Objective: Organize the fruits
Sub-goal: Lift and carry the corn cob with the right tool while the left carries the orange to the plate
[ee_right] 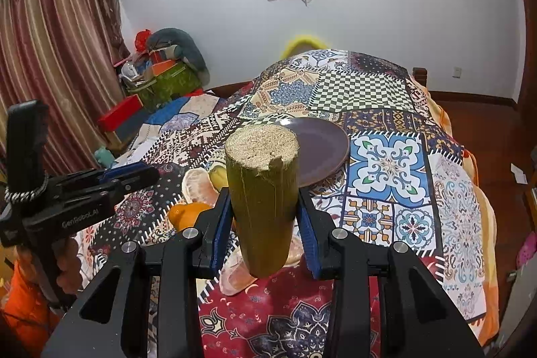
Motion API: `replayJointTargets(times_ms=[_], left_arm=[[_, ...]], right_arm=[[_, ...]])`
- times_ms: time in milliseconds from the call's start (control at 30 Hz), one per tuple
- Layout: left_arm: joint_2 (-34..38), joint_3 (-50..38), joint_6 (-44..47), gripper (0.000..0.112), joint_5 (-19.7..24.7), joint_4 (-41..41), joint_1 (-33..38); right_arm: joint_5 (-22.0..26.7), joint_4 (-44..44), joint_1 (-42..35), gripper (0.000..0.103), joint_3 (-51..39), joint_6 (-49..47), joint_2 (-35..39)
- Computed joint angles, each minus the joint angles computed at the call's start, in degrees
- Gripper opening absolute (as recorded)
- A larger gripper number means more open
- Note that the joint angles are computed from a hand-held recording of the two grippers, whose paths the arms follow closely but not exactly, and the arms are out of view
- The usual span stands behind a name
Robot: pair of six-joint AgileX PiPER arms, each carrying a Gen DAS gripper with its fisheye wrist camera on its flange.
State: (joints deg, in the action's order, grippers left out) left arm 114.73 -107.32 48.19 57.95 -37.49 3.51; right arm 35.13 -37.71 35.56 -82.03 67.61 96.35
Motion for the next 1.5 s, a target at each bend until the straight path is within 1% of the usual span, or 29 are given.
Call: replayJointTargets(times_ms=[67,200,300,433,567,667,833,967,1133,1300,1433,1500], left_arm=[[0.12,0.89,0.7,0.065,-0.1,-0.59,-0.12],[-0.68,4.34,2.18,0.066,-1.65,1.41,-2.26],[-0.17,5.31,2.49,0.067,-1.33,2.82,-3.98],[0.81,6.26,0.63,0.067,-3.42,5.86,-5.99],[2.6,5.4,-1.03,0.067,-3.21,6.69,-6.98],[1.91,7.57,-1.32,0.067,-7.29,8.53,-8.36],[3.29,6.56,-3.82,0.067,-9.33,11.44,-9.15],[4.36,4.71,-3.86,0.066,-7.5,10.06,-8.21],[3.43,4.56,-3.07,0.065,-5.47,9.22,-7.34],[1.66,4.35,-2.5,0.065,-4.99,7.41,-6.05],[1.48,0.87,-2.75,0.065,-3.08,5.22,-4.47],[1.56,-0.73,-2.96,0.065,-2.84,4.77,-4.27]], right_arm=[[-0.28,0.62,-0.38,0.034,0.57,-0.43,-0.32],[-0.62,1.14,-1.19,0.034,1.47,-0.63,-0.53],[-1.48,1.79,-2.06,0.034,2.31,-0.52,-0.85],[-1.56,1.98,-2.35,0.034,2.74,-0.71,-1.05],[-1.7,2.54,-2.63,0.034,3.18,-1.23,-1.17],[-2.4,3.4,-3.3,0.034,3.69,-1.72,-1.15],[-2.84,4.41,-3.75,0.034,4.3,-2.17,-1.28],[-2.79,4.13,-3.84,0.034,4.71,-1.77,-1.7],[-2.18,3.87,-3.92,0.034,4.66,-1.8,-2.18],[-1.4,2.76,-3.95,0.034,4.02,-1.65,-2.38],[-0.74,2.34,-4.16,0.034,2.96,-2.23,-2.04],[-0.6,2.18,-4.34,0.034,2.42,-2.55,-1.93]])
